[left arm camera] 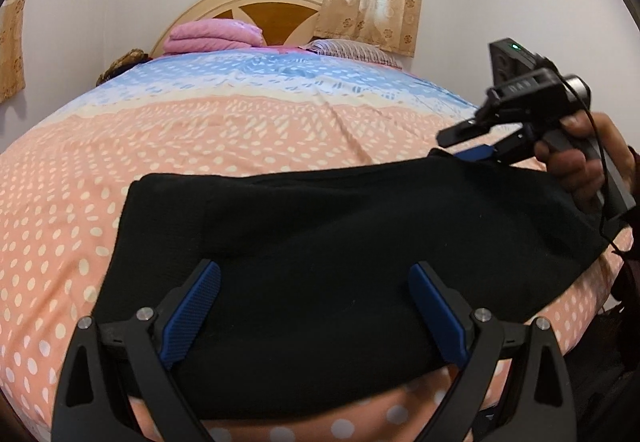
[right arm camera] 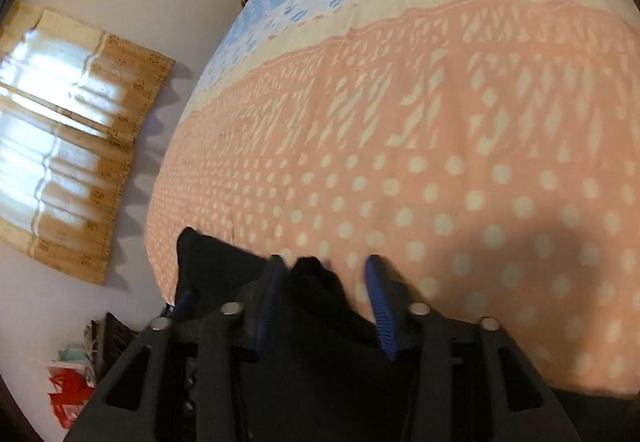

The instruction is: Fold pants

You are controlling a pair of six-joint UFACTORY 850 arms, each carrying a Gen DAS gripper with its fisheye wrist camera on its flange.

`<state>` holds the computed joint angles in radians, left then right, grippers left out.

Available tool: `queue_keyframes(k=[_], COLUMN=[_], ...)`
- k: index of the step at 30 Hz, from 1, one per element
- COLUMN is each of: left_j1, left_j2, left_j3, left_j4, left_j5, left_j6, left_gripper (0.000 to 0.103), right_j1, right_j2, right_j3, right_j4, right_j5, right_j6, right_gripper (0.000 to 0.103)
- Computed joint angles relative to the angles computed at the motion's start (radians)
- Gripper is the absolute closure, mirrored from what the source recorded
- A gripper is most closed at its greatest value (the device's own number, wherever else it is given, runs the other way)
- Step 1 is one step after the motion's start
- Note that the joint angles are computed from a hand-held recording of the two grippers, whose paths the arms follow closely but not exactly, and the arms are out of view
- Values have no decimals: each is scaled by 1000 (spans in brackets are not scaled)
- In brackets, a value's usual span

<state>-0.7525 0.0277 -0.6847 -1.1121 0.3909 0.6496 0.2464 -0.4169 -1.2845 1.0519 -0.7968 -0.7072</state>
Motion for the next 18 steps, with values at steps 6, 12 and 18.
queue_keyframes(k=[6,12,18], left_j1=[-6,5,-9], left_j2=[6,27,41], left_j3=[14,35,37], left_j4=[26,103,33], left_j5=[20,11,11], left_j6=[11,-85,-5], left_gripper=[5,5,5], right_j1=[29,51,46], right_j2=[30,64,22], right_j3=[22,35,44], right_j4=[-8,2,38], right_j5=[56,176,197], right_j6=[-21,-58,-107], right_gripper=[101,102,101])
